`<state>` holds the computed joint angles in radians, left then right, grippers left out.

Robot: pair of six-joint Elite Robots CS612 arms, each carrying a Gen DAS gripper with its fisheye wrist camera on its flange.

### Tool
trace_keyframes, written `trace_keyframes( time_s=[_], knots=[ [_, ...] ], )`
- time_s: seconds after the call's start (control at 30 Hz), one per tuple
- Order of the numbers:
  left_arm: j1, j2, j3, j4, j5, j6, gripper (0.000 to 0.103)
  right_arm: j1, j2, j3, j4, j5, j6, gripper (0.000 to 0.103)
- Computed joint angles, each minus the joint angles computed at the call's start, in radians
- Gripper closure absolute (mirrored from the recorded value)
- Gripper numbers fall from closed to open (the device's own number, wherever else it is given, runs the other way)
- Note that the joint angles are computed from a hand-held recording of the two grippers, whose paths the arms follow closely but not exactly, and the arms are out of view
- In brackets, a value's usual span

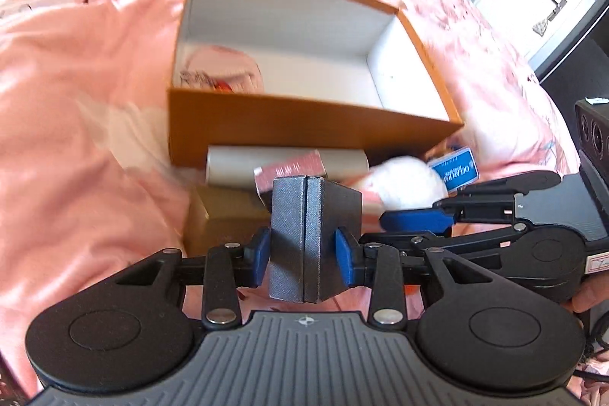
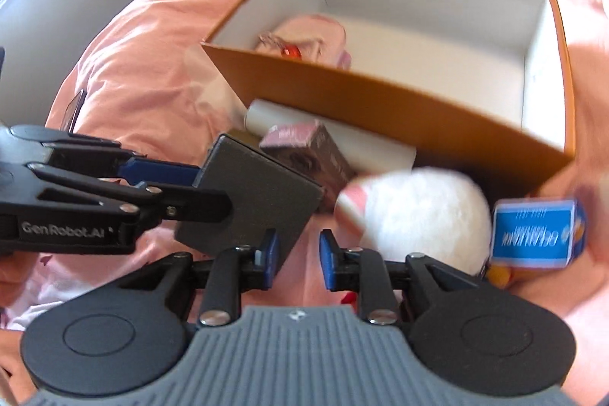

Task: Organize objects
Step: 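Lift the grey case with the left gripper while the right gripper grasps the card box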

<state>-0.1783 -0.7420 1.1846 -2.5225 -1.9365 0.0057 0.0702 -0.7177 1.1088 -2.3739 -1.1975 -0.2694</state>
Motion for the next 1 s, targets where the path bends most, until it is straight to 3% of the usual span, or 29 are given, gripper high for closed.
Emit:
trace_keyframes(
  time_s=[0.13,0.4,0.7,0.8,1.0],
  knots=[
    [0.001,0.001,-0.007,-0.049,0.035,-0.017,0.062,0.011,0.016,-0.021,-0.074,-0.05,-0.108,0.063],
    [0.011,0.014,-0.033,-0.066,0.091,-0.06,0.062,0.023,0.08,-0.115,-0.026,-0.083,-0.297,0.061],
    [0.015,0.027,-0.047,-0.062,0.109,-0.084,0.062,0.032,0.125,-0.16,-0.077,-0.053,-0.392,0.061],
    [0.018,0.03,-0.05,-0.06,0.111,-0.097,0.063,0.035,0.14,-0.185,-0.039,-0.049,-0.383,0.064],
    [0.022,0.034,-0.053,-0.06,0.104,-0.107,0.063,0.041,0.117,-0.143,-0.07,-0.058,-0.444,0.066]
  ],
)
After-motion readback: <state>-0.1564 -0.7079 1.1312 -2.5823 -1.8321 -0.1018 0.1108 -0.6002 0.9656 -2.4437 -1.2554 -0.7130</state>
